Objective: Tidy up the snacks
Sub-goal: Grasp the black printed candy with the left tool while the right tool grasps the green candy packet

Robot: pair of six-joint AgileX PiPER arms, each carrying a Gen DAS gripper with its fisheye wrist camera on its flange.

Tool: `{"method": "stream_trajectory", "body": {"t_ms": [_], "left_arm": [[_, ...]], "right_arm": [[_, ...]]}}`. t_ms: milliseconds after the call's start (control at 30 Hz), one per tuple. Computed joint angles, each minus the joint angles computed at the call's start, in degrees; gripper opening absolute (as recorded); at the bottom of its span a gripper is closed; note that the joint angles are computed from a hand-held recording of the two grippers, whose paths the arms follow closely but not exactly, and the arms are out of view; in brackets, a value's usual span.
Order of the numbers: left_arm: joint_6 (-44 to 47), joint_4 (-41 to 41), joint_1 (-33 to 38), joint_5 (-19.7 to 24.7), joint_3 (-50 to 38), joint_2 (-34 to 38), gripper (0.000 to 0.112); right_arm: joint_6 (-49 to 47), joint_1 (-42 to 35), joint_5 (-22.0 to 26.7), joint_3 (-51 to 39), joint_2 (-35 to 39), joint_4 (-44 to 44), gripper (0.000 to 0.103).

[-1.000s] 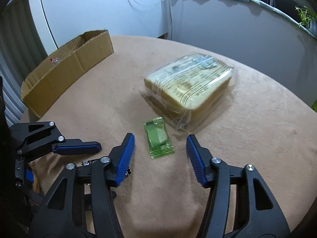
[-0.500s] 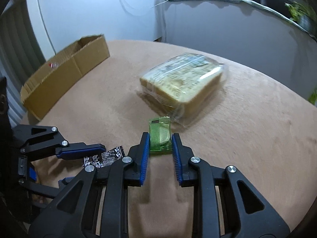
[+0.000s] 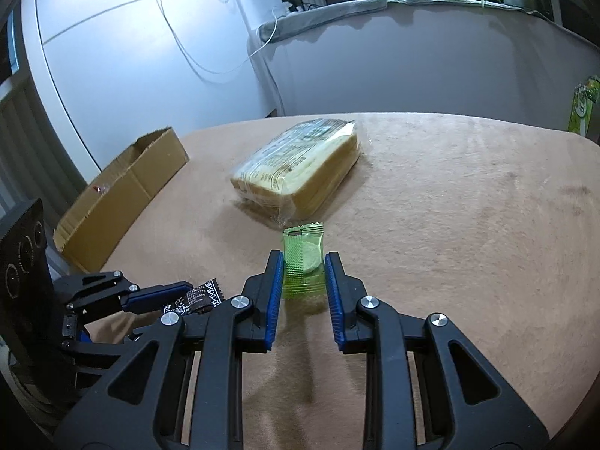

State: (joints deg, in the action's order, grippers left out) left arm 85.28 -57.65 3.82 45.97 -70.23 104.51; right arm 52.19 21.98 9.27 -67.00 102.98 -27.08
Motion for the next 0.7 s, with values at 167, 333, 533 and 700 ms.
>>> {"method": "stream_trajectory", "body": {"t_ms": [167, 333, 533, 700], "left_arm": [[-1.9, -0.1, 1.2, 2.7, -1.8, 1.0, 0.025], [-0.5, -2.1, 3.0, 4.9, -1.2, -0.4, 0.025], [0.2, -3.9, 6.8, 8.8, -1.9, -3.0, 0.025], [0.6, -5.7, 10.4, 10.9, -3.7, -4.4, 0.025]], "right_arm": [[13.8, 0.8, 0.2, 1.1, -0.9, -12.7, 0.023], [32.5, 3.6, 2.9, 3.6, -4.0, -29.0, 0.023], [38.0, 6.8, 6.7, 3.4, -6.2, -33.3, 0.023], [28.9, 9.2, 9.9, -2.4, -4.8, -26.4, 0.023]]}}
